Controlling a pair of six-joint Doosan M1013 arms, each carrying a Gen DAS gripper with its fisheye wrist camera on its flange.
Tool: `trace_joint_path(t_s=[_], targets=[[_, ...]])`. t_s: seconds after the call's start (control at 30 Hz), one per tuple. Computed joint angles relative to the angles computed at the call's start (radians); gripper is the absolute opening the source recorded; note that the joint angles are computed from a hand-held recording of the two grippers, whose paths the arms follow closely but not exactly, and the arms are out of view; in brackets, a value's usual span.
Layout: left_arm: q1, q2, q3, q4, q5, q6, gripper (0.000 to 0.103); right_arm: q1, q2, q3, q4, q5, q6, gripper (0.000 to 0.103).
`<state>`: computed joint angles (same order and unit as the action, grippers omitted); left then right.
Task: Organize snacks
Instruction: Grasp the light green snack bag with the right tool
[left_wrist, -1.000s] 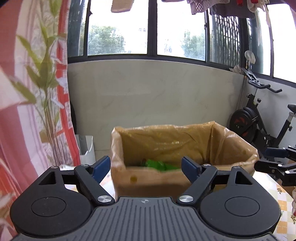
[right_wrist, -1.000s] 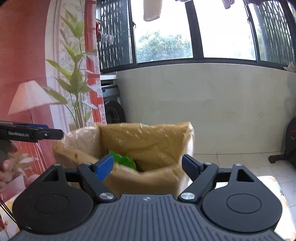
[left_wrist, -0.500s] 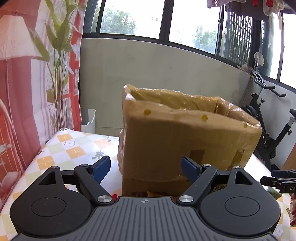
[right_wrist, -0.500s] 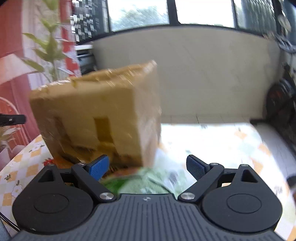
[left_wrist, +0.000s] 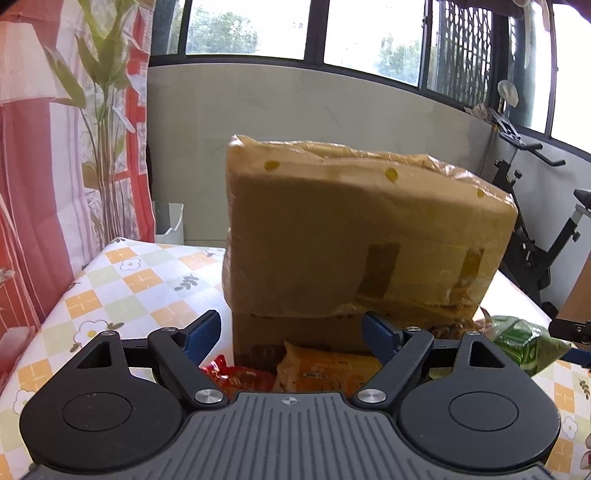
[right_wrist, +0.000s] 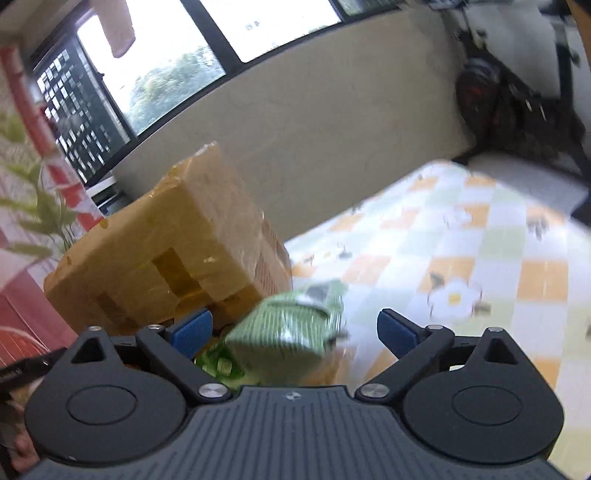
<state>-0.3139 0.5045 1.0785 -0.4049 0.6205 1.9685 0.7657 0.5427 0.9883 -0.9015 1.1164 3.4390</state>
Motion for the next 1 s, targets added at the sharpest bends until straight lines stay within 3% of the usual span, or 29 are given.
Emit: trace_joint_path(t_s=[0.2,0.43,0.5,0.57,0.63,1.0], targets=[[-0.002,-0.002,0.010,-0.017,0.003,0.028,0.085,-0.016,-0.006,0.033,0.006,-0.106,0.106,0.099],[0.001,0.002,0.014,-0.014,0.023,0.035,0.085,-0.035,0.020,0.013,0.026,-0.132,0.115,0.100],[0.002,0.004,0.016,-0.018,0.036,0.042,0.085,-0.038,0.021,0.013,0.034,-0.134,0.114,0.096],[0.003,0.008,0.016,-0.019,0.051,0.047,0.084,-0.041,0.020,0.011,0.064,-0.126,0.074,0.071],[0.005,0.012,0.016,-0.019,0.069,0.047,0.084,-0.037,0.013,0.026,0.053,-0.140,0.071,0.066],[0.010,0.013,0.050,0.013,0.160,0.030,0.077,0.010,0.000,0.038,-0.046,-0.183,0.085,0.058]])
